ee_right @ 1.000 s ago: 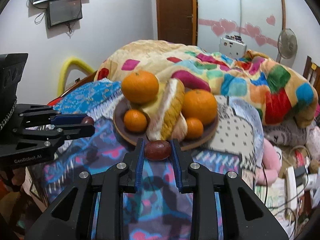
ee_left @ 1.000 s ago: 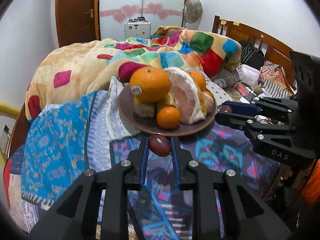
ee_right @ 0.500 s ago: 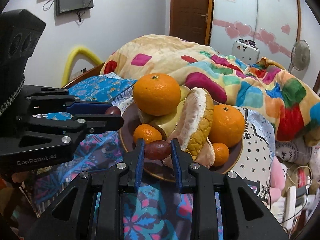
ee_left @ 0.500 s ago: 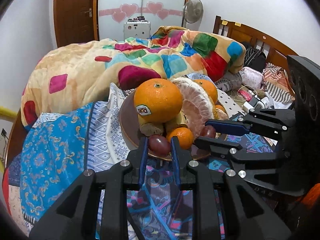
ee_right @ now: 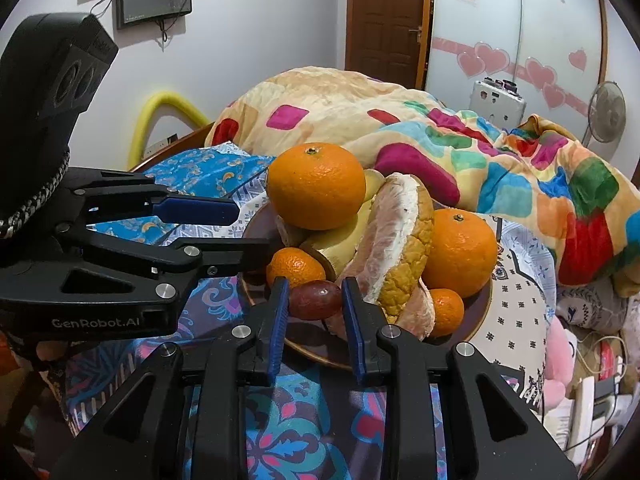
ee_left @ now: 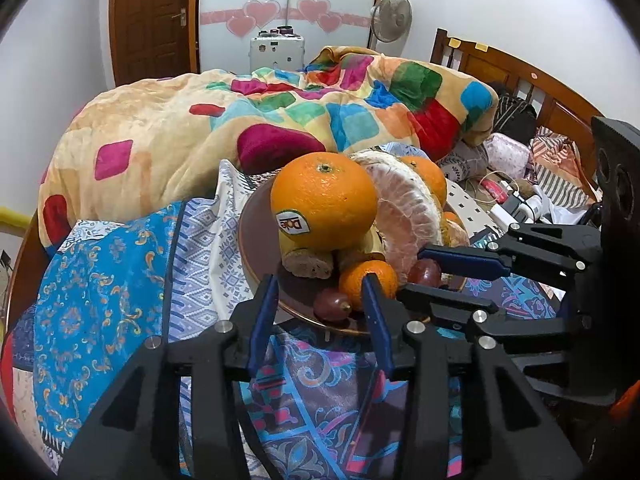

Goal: Organize fruits

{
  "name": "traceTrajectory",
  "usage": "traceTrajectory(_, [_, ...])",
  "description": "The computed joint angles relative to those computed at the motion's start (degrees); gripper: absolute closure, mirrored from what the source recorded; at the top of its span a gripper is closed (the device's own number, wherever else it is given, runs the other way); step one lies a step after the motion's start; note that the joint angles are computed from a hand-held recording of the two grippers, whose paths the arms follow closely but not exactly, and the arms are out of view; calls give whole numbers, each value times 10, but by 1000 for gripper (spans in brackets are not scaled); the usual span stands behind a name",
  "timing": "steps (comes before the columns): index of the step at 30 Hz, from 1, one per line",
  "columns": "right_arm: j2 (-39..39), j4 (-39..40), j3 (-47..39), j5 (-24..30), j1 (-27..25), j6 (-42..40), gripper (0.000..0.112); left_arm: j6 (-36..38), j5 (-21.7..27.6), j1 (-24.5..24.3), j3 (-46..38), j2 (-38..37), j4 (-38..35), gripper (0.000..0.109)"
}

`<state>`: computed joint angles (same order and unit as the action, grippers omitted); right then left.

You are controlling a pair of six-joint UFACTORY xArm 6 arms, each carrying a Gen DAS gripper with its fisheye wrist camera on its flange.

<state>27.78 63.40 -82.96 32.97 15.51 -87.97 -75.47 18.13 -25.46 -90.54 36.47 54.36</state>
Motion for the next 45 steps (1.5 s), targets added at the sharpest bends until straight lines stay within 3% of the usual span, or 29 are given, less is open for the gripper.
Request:
traceTrajectory(6, [2,-2,-3,-2,0,2,88,-56,8,-1,30,-29,49,66])
traceTrajectory(12, [-8,4,11,-11,5,-7,80,-113,17,-7,61,-66,108,64])
traceTrajectory(15, [-25,37,30,-30,6,-39,80,-159,26,-12,79,-90,153,65])
traceTrajectory(20, [-74,88,64,-16,-13,-60,80,-232,46,-31,111,-140,223,64])
traceTrajectory(25, [-158,169,117,13,-46,-97,78,-308,112,-81,149,-208,308,64])
traceTrajectory(33, [-335,358,251,52,-90,-215,58,-359,275,-194,196,-297,374,50])
traceTrajectory(39, [-453,438,342,65,-103,-265,38,-384,368,-263,228,-339,397,33])
traceTrajectory(43, [-501,477,380,68,-107,-286,11,-397,430,-307,246,-359,407,21])
traceTrajectory(45, [-525,491,398,63,-107,-297,9,-395,455,-323,249,-364,405,16])
